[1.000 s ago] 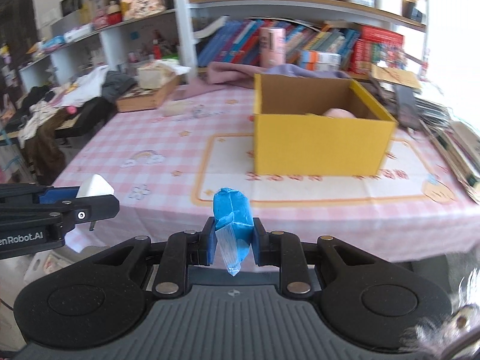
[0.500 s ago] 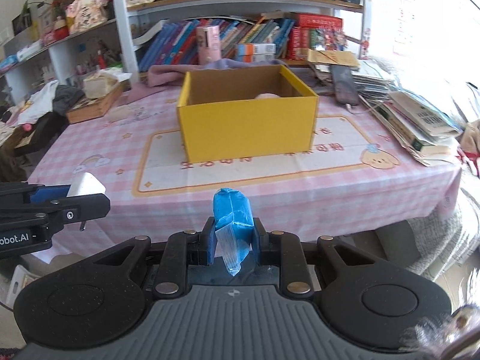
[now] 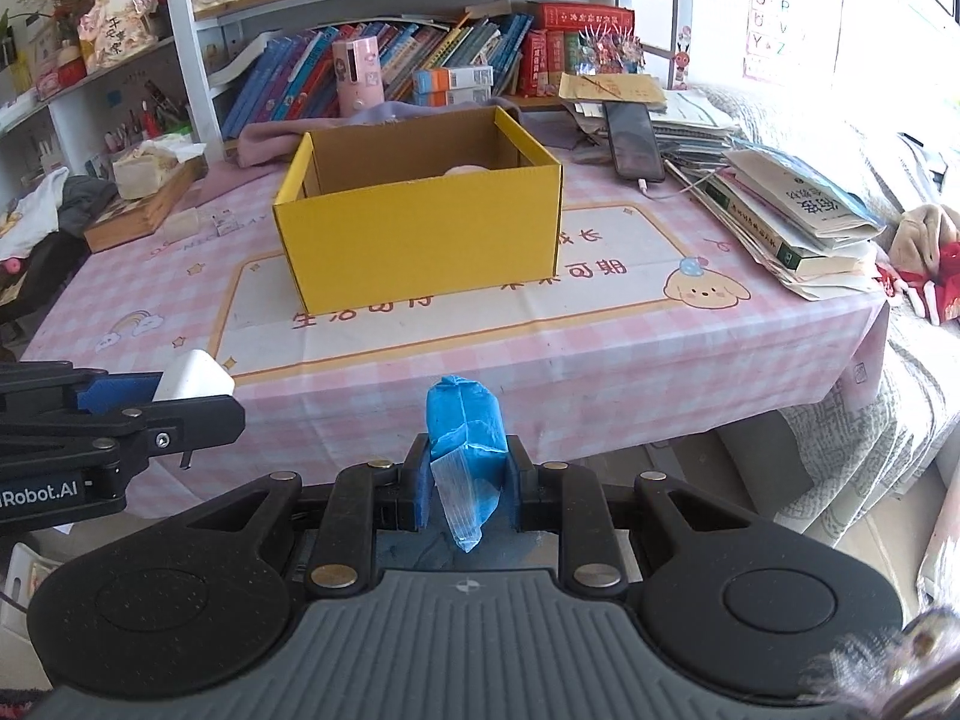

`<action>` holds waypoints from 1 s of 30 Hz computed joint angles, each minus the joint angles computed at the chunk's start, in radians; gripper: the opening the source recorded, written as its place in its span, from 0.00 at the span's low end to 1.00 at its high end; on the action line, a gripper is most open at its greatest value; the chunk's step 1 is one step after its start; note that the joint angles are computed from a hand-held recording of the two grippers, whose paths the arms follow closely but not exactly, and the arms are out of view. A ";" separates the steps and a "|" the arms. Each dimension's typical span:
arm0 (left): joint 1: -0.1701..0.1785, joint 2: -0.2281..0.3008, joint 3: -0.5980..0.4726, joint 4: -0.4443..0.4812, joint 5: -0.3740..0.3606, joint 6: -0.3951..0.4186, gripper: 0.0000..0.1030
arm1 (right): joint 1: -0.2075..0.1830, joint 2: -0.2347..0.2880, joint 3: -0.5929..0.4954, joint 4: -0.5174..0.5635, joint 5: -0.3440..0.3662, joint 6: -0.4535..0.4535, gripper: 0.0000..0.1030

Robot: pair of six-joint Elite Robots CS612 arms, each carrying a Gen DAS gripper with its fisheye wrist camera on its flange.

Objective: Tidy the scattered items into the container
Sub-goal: 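Carry the blue piece and charger plug toward the yellow box with both tools, then lower the blue piece and charger plug into the box with both tools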

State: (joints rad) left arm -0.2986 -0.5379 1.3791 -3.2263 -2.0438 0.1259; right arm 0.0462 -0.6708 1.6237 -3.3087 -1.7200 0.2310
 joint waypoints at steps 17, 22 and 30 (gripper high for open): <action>-0.024 0.093 -0.215 0.045 0.051 -0.013 0.33 | -0.061 0.079 -0.175 0.013 0.093 -0.104 0.21; -0.036 0.148 -0.350 0.032 0.129 -0.011 0.33 | -0.091 0.129 -0.297 0.010 0.158 -0.165 0.21; -0.054 0.262 -0.604 0.150 0.273 -0.048 0.33 | -0.133 0.232 -0.548 0.156 0.300 -0.279 0.21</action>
State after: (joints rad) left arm -0.3527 -0.2755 0.7751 -3.0765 -1.7704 0.0777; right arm -0.0870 -0.4384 1.0761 -3.1524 -1.4195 -0.0480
